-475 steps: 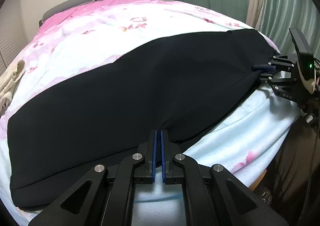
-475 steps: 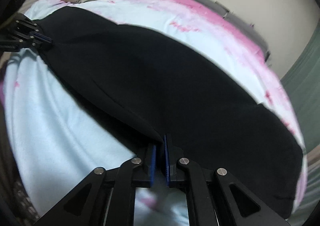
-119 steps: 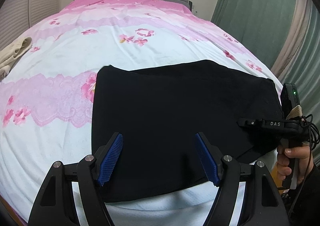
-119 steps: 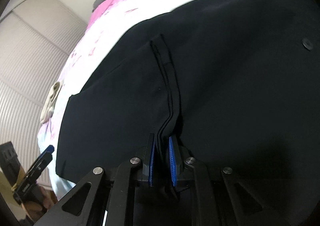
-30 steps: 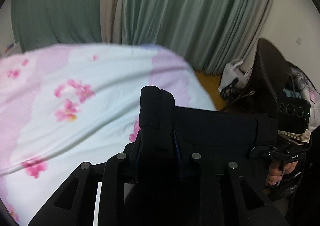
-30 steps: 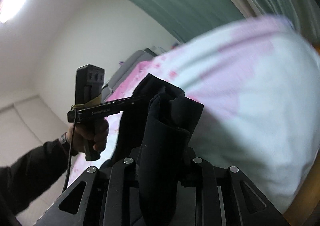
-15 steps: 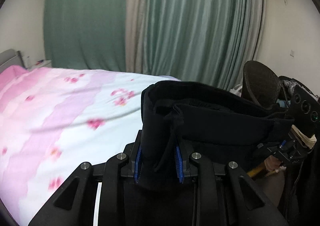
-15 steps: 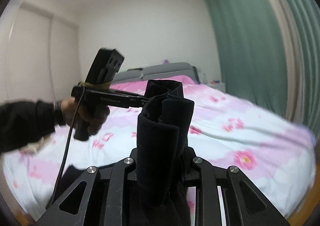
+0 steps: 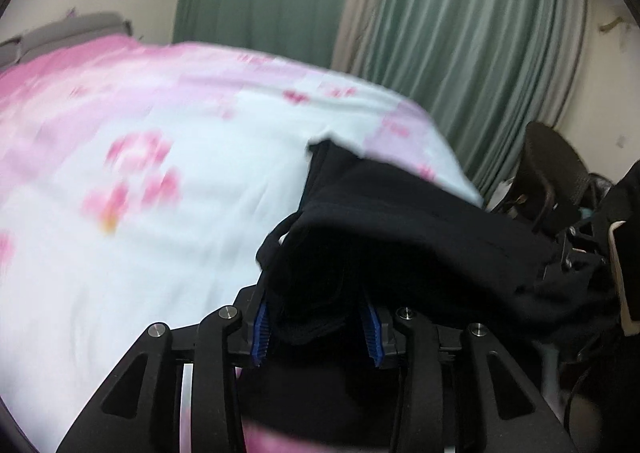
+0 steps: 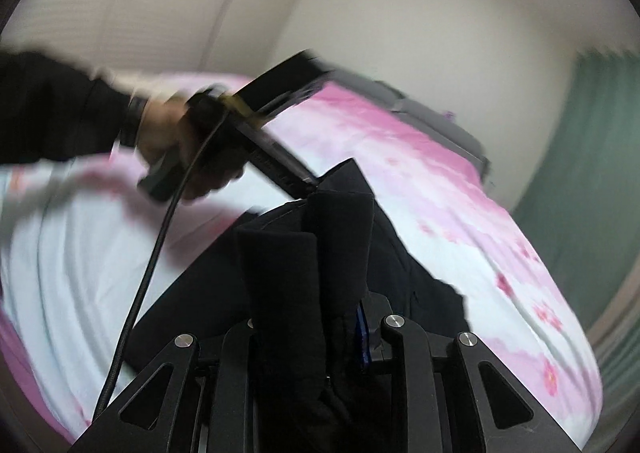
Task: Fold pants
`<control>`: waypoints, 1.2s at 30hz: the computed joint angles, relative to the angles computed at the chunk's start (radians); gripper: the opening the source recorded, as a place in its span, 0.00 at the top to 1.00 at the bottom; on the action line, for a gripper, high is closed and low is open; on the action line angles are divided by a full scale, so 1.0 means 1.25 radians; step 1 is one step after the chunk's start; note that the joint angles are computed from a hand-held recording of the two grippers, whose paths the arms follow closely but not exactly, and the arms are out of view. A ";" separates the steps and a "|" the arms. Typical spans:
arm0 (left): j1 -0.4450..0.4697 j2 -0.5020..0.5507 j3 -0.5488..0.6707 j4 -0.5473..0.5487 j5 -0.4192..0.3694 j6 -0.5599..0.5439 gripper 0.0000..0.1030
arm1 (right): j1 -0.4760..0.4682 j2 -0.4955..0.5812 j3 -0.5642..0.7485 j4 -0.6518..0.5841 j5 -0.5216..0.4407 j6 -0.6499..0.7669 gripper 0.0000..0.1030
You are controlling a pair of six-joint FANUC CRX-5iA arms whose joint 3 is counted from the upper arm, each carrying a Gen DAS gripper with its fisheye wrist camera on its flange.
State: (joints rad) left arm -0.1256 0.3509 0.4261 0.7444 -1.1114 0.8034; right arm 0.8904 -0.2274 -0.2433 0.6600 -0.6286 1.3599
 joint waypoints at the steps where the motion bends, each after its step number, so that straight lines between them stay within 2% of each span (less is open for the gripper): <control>1: 0.003 -0.021 -0.031 -0.018 0.008 0.002 0.63 | 0.012 -0.014 -0.025 0.002 -0.006 0.012 0.76; 6: 0.013 -0.081 -0.112 -0.034 0.056 -0.012 0.62 | 0.045 -0.014 -0.091 0.042 -0.020 0.016 0.75; 7: 0.029 -0.091 -0.125 -0.028 0.049 -0.022 0.62 | 0.050 -0.020 -0.100 0.050 -0.025 0.006 0.75; 14: 0.027 -0.136 -0.114 -0.136 0.030 0.077 0.58 | 0.075 0.004 -0.065 0.082 -0.094 -0.031 0.70; 17: 0.037 -0.163 -0.114 -0.177 -0.006 0.126 0.47 | 0.083 0.001 -0.040 0.047 -0.131 -0.035 0.68; 20: 0.036 -0.209 -0.132 -0.228 -0.019 0.186 0.47 | 0.081 -0.007 -0.003 -0.002 -0.158 -0.011 0.57; 22: 0.033 -0.247 -0.152 -0.259 -0.019 0.231 0.47 | 0.091 -0.037 -0.026 0.009 -0.138 -0.030 0.40; 26: 0.013 -0.320 -0.176 -0.326 -0.023 0.360 0.47 | 0.115 -0.093 -0.053 -0.019 -0.101 -0.024 0.37; 29: -0.018 -0.352 -0.160 -0.398 -0.031 0.522 0.47 | 0.103 -0.122 -0.041 -0.097 -0.077 0.004 0.38; 32: -0.091 -0.367 -0.117 -0.521 -0.036 0.700 0.45 | 0.057 -0.144 0.008 -0.225 -0.090 0.042 0.38; 34: -0.136 -0.366 -0.095 -0.579 -0.030 0.780 0.45 | 0.011 -0.147 0.045 -0.296 -0.120 0.061 0.37; 36: -0.193 -0.352 -0.061 -0.652 -0.027 0.872 0.44 | -0.033 -0.152 0.062 -0.327 -0.142 0.066 0.37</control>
State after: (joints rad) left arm -0.3673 -0.0888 0.3500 -0.0701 -1.1447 1.8941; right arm 0.8494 -0.4171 -0.1663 0.2515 -0.8064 1.4423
